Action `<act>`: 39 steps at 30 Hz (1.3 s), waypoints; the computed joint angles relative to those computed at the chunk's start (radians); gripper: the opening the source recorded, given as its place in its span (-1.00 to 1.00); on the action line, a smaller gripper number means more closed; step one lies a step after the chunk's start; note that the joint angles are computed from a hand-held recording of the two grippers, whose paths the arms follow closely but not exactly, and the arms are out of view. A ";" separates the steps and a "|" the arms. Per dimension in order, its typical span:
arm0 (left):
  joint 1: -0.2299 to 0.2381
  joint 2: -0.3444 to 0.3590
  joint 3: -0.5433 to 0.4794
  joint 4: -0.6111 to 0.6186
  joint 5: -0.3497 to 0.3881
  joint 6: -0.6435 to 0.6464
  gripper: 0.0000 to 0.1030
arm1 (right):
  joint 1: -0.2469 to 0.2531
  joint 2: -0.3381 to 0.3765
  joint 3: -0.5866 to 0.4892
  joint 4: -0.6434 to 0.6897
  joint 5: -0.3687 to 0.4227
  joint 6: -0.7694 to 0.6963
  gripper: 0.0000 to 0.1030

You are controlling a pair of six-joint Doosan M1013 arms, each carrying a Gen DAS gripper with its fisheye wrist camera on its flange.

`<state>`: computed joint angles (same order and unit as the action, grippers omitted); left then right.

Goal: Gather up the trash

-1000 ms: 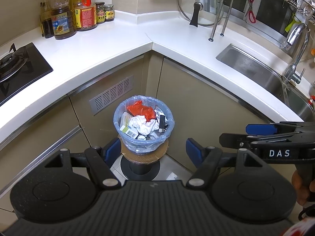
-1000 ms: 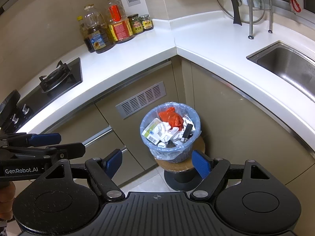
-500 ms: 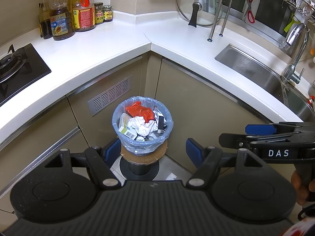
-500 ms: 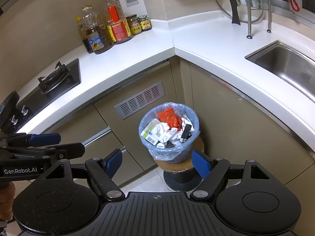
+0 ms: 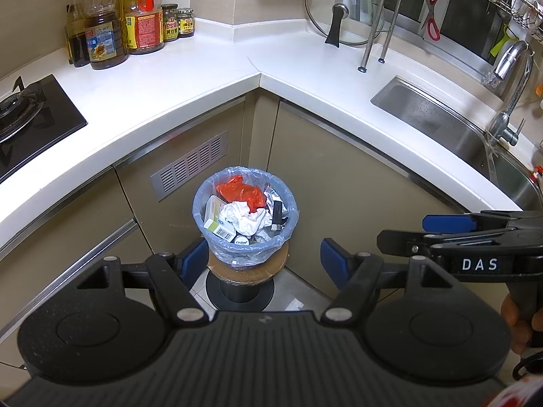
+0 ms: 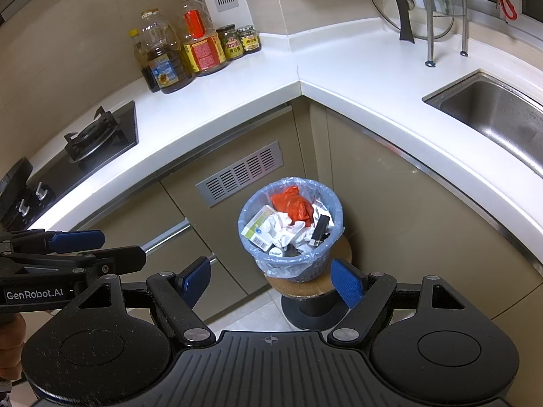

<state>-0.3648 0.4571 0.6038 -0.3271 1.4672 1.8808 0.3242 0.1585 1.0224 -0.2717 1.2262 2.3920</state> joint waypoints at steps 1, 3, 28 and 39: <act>-0.001 0.000 -0.001 0.000 0.000 -0.001 0.37 | 0.000 0.000 0.000 0.000 0.000 0.000 0.51; 0.000 0.000 0.000 0.000 0.000 0.000 0.37 | 0.000 0.000 0.000 0.000 0.000 0.000 0.51; 0.001 0.003 -0.006 -0.002 0.004 0.001 0.41 | -0.002 0.000 -0.001 0.005 0.000 -0.003 0.51; -0.001 0.004 -0.007 0.002 0.003 -0.004 0.42 | -0.007 -0.001 0.003 0.012 -0.008 -0.007 0.51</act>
<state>-0.3660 0.4613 0.5970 -0.3249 1.4698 1.8773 0.3167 0.1577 1.0255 -0.2597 1.2181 2.3854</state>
